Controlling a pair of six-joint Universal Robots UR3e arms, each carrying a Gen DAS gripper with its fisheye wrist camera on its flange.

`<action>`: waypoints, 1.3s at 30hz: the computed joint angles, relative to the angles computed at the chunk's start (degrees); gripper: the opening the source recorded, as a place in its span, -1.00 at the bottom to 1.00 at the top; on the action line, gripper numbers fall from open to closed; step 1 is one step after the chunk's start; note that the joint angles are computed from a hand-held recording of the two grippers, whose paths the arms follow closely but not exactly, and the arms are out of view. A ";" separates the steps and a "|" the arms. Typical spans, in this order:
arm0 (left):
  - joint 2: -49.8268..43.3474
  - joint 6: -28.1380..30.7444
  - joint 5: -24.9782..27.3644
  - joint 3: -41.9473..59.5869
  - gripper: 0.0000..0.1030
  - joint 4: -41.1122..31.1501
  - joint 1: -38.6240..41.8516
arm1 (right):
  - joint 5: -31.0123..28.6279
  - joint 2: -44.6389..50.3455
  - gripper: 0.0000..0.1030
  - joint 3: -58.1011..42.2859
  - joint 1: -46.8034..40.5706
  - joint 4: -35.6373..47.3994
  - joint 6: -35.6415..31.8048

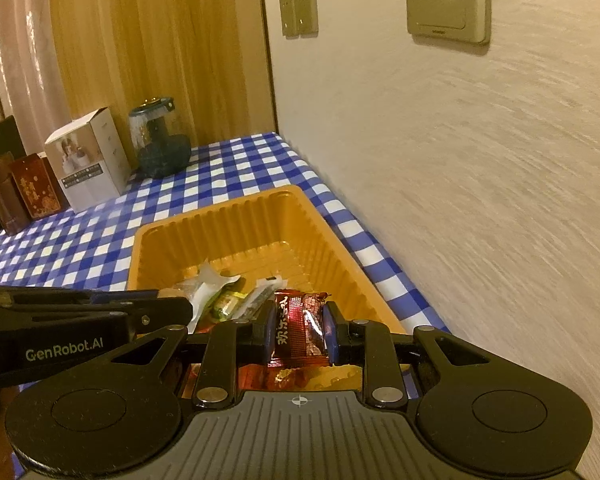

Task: Organize snacks
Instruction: 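Carry the chocolate bar and caramel cube over the orange tray with both grippers, then open both grippers to release the caramel cube and chocolate bar into the tray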

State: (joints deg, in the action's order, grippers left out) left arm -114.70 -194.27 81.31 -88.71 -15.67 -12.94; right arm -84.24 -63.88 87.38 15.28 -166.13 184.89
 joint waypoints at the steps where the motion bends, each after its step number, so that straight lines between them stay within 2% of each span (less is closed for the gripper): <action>1: -0.30 -0.03 -0.22 -0.25 -0.62 0.53 0.18 | -0.20 0.60 -0.51 -0.62 0.12 0.18 -0.08; 9: -1.69 0.70 -2.02 -1.27 -0.62 1.26 1.66 | -0.74 3.92 -0.51 -3.88 0.51 0.53 0.78; 10: -1.58 1.05 -2.64 -1.44 -0.53 1.10 2.02 | -0.71 4.29 -0.51 -4.44 0.49 0.77 1.00; 11: -1.45 1.20 -2.89 -1.69 -0.25 1.25 2.26 | -0.69 4.58 -0.51 -4.85 0.50 0.90 1.26; 12: -1.15 1.46 -2.84 -2.18 -0.12 1.60 2.49 | -0.63 4.78 -0.51 -5.18 0.46 1.07 1.49; 13: -0.82 1.79 -2.89 -2.73 -0.09 2.17 2.72 | -0.67 4.88 -0.51 -5.32 0.48 1.11 1.65; 29: 0.50 4.82 1.92 -4.28 -0.09 3.21 2.98 | -0.68 4.40 -0.51 -5.62 1.09 1.89 2.18; 39: 0.55 5.28 2.31 -4.71 -0.09 3.15 2.78 | -0.42 5.73 -0.51 -7.61 1.59 2.73 2.20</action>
State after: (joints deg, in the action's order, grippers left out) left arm -114.15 -188.99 83.61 -93.42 -12.52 -10.16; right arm -84.66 -58.16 79.77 16.87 -163.41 187.09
